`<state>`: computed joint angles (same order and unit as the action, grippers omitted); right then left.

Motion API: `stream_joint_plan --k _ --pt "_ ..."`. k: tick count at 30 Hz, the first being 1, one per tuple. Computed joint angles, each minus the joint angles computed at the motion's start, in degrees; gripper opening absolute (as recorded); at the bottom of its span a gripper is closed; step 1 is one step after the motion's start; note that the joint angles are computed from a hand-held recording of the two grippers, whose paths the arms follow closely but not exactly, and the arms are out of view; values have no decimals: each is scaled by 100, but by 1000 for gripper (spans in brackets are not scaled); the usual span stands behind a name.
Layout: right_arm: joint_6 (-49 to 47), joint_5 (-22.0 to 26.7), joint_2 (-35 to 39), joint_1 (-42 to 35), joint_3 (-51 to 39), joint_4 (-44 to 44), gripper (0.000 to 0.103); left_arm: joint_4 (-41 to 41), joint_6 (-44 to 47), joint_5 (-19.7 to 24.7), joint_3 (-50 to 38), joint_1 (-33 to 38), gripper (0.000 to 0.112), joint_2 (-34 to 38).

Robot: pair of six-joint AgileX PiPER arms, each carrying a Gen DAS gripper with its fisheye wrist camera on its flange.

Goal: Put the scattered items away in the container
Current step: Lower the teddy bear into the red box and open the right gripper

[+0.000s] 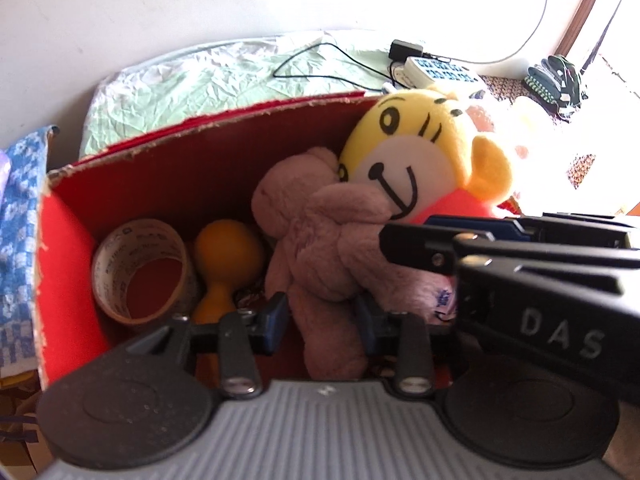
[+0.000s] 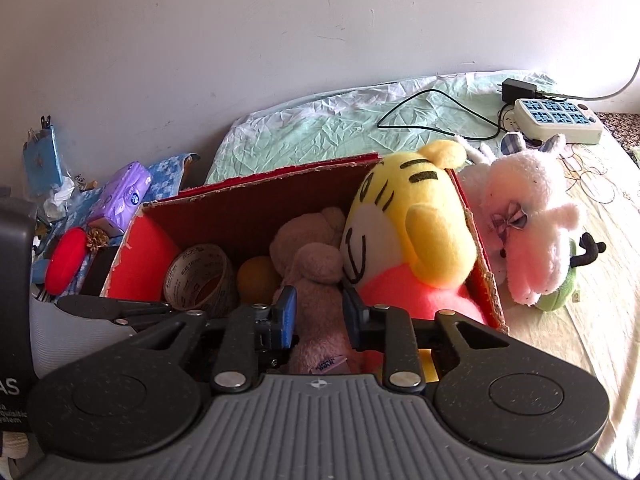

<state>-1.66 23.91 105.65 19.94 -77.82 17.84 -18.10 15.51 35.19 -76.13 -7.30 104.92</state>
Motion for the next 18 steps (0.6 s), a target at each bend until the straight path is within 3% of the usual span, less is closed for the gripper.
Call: stream_joint_plan --k 5,18 --pt "-9 -178 -282 -39 200 -33 28 544 -622 -74 57 -136 39 -169" --pt "203 -324 -580 -144 636 -379 28 2635 -2988 44 161 -665 61 -456"
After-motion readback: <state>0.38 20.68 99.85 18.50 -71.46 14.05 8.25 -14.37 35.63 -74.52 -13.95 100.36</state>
